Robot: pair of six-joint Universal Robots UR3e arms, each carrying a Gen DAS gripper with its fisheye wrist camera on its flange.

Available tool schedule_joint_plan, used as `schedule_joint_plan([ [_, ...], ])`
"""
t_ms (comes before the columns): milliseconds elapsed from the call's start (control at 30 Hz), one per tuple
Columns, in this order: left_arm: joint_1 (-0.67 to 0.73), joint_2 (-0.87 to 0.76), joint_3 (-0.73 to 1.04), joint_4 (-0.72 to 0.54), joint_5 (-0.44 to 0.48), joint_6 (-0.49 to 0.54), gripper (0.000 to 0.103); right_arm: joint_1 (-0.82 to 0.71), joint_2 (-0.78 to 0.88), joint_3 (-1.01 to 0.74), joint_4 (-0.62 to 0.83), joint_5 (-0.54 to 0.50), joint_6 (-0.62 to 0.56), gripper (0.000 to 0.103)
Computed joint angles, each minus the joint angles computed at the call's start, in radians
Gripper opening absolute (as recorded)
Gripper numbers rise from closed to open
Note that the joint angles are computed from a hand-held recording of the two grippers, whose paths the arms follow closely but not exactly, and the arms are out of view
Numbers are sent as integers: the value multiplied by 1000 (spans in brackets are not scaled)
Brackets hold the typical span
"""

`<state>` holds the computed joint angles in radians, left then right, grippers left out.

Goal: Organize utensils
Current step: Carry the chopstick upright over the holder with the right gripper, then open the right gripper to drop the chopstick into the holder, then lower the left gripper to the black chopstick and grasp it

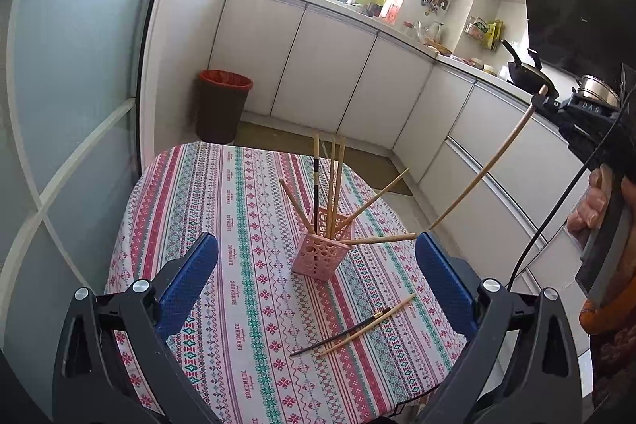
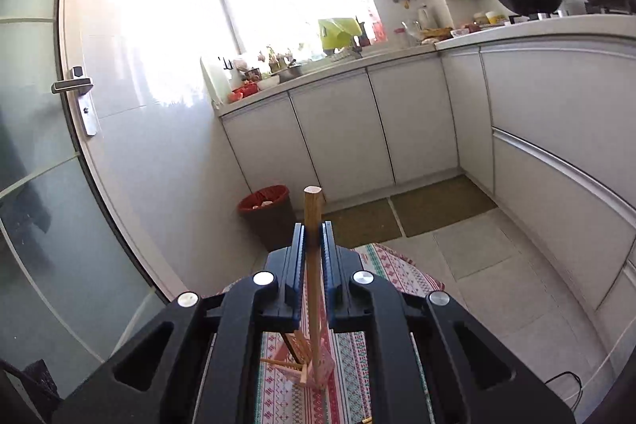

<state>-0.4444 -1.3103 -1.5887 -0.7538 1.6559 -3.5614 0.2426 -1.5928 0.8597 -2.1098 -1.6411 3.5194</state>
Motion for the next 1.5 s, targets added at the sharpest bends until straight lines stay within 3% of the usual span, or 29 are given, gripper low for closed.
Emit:
schedule_joint_plan([
  [267,90,39,-50,10,-61,7,95,143,398,-509,120,-107,-15,8],
  [600,189,64,-112,14,-142,18,95,195,545,-395,-60,-190,-31,8],
  [800,198,69,-120,11,-151,18,95,198,604,-392,-87,-160,-27,10],
  [933,186,70,-106,10,-138,15,95,201,576,-385,-68,-153,-26,15],
  [1100,142,57,-72,7,-107,12,95,210,450,-246,-110,-172,-38,18],
  [1300,68,10,-7,-23,-66,18,96,178,218,47,-197,-161,7,58],
  [1367,51,-18,24,-50,-75,27,96,138,101,199,-250,-124,48,86],
  [1433,32,-62,71,-96,-100,43,96,62,-54,406,-341,-47,110,95],
  [1500,-7,-113,112,-126,-99,55,96,-59,-211,577,-356,75,155,96],
])
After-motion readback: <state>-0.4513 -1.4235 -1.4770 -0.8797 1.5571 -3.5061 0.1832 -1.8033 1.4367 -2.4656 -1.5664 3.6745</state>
